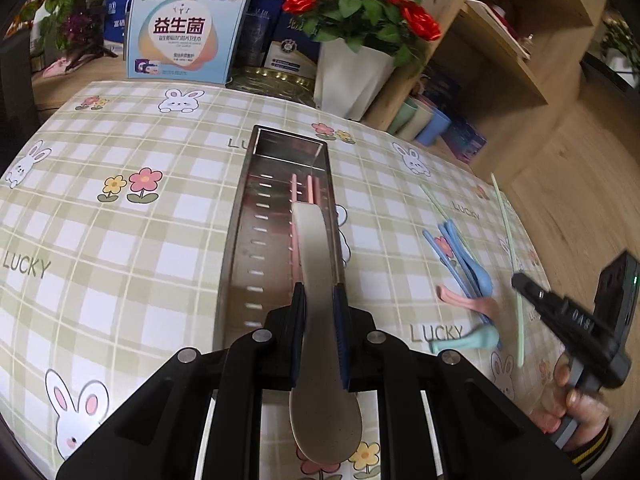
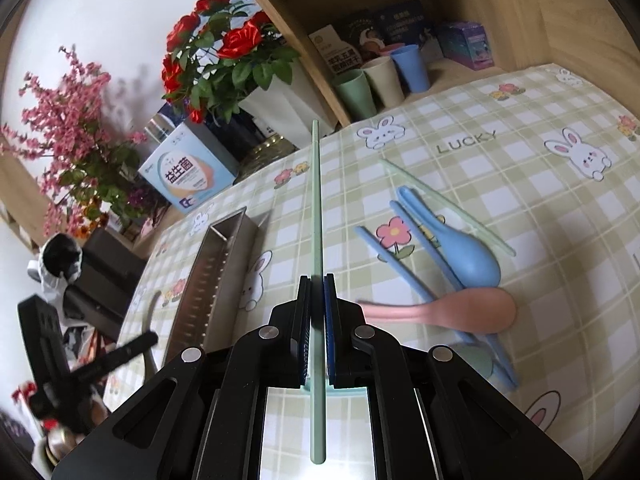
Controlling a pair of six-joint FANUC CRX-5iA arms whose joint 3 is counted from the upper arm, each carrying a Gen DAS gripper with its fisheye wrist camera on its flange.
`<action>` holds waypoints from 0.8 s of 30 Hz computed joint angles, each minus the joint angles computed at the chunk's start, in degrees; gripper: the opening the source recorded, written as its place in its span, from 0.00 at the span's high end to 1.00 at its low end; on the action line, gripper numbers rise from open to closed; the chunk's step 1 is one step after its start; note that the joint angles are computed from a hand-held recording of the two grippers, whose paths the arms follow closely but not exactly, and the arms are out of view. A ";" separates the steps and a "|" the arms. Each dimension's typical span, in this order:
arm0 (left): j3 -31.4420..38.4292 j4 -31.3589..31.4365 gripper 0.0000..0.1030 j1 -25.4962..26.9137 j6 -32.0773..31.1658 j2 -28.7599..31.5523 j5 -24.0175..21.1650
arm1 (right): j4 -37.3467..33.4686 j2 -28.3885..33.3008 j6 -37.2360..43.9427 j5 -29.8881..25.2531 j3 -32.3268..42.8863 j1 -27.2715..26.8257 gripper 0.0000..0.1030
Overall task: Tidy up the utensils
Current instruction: 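Carry the white spoon over the steel rack with the left tool while the right tool lifts a green chopstick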
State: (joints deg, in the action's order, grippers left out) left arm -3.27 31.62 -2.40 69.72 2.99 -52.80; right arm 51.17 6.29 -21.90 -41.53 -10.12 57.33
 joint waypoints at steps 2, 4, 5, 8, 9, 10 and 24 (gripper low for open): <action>2.78 -1.31 0.87 -0.18 0.87 1.98 -1.24 | -0.45 -0.05 -0.44 0.44 -0.48 -0.17 0.94; 5.35 -3.20 0.87 -0.71 1.58 3.63 -2.05 | -0.44 -0.36 -1.28 0.94 -1.26 -0.34 0.94; 6.60 -3.99 0.87 -0.95 1.97 4.47 -2.54 | -0.42 -0.52 -1.66 1.20 -1.64 -0.40 0.94; 8.50 -4.48 0.87 -1.12 2.37 5.81 -3.26 | -0.97 -0.76 -2.46 2.12 -2.30 -0.63 0.94; 8.91 -4.39 0.87 -1.10 2.13 6.16 -3.45 | -1.63 -0.63 -2.12 2.34 -2.12 -0.72 0.94; 9.36 -4.44 0.87 -1.10 1.80 6.52 -3.69 | -2.94 -0.11 -0.85 2.37 -1.31 -0.79 0.94; 18.04 -12.49 0.87 -1.98 2.47 13.15 -10.00 | -10.05 4.60 8.34 1.90 5.69 -0.77 0.94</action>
